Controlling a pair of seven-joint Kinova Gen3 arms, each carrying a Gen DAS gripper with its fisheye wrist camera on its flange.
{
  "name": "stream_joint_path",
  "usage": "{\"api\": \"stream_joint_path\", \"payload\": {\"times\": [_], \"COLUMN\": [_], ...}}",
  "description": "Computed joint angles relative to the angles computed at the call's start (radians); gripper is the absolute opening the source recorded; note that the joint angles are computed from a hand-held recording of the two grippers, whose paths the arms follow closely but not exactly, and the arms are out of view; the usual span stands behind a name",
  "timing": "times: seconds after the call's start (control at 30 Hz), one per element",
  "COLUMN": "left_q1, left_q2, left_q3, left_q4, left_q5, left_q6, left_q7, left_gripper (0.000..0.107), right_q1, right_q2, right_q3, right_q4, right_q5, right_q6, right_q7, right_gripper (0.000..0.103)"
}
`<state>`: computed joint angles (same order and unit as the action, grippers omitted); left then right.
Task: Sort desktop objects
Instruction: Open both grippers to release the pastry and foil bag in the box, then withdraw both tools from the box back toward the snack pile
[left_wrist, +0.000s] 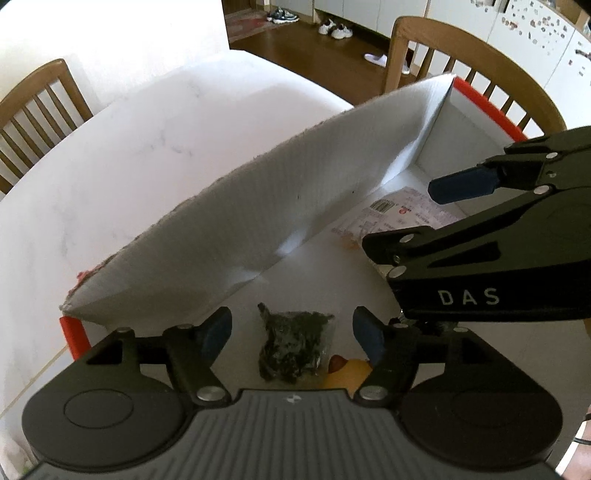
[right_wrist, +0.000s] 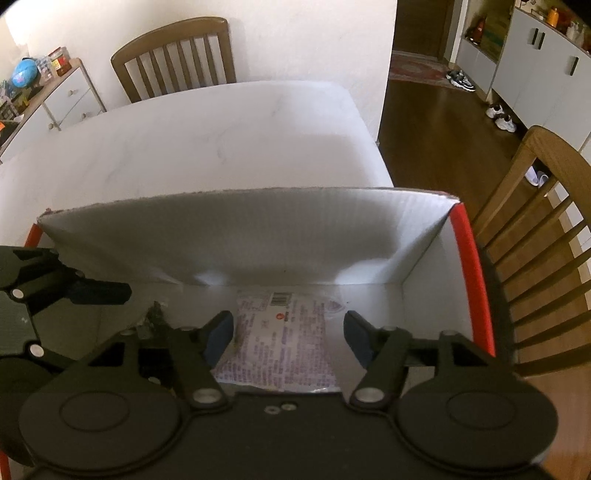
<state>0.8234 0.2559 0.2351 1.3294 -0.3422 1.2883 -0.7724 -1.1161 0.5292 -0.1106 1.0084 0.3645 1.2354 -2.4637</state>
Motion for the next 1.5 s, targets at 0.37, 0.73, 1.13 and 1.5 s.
{"api": "stream_joint_path", "payload": {"times": [0.37, 0.73, 1.13, 1.5], "left_q1": [0.018, 0.033, 0.035, -0.008], "left_q2": [-0.039, -0.108, -0.207, -0.289], "left_q3": [0.01, 0.053, 0.13, 0.208], "left_q4": [0.033, 0.072, 0.109, 0.174], "left_q5": [-0.028, -0.073, -0.112, -0.124], "left_q6": [-0.041, -0.043, 0.003, -0.006], "left_q7": [0.051, 0.132, 0.214, 0.275], "left_gripper": [0.071, 0.072, 0.078, 0.083], "right_q1": [-0.01, -0.031, -0.055, -0.113], "right_q2": [-0.045, -0.104, -0.187, -0.219], "right_q3": [-0.007, -0.029, -0.078, -0.107], "right_q4": [0.02, 0.057, 0.128, 0.171], "right_q5": [0.013, 0.051, 0.101, 0.18], "right_q6": [-0.006, -0.002, -0.051, -0.068], "right_q7": [-0.024, -0.071, -0.129, -0.231], "right_gripper": [0.067, 0.067, 0.073, 0.081]}}
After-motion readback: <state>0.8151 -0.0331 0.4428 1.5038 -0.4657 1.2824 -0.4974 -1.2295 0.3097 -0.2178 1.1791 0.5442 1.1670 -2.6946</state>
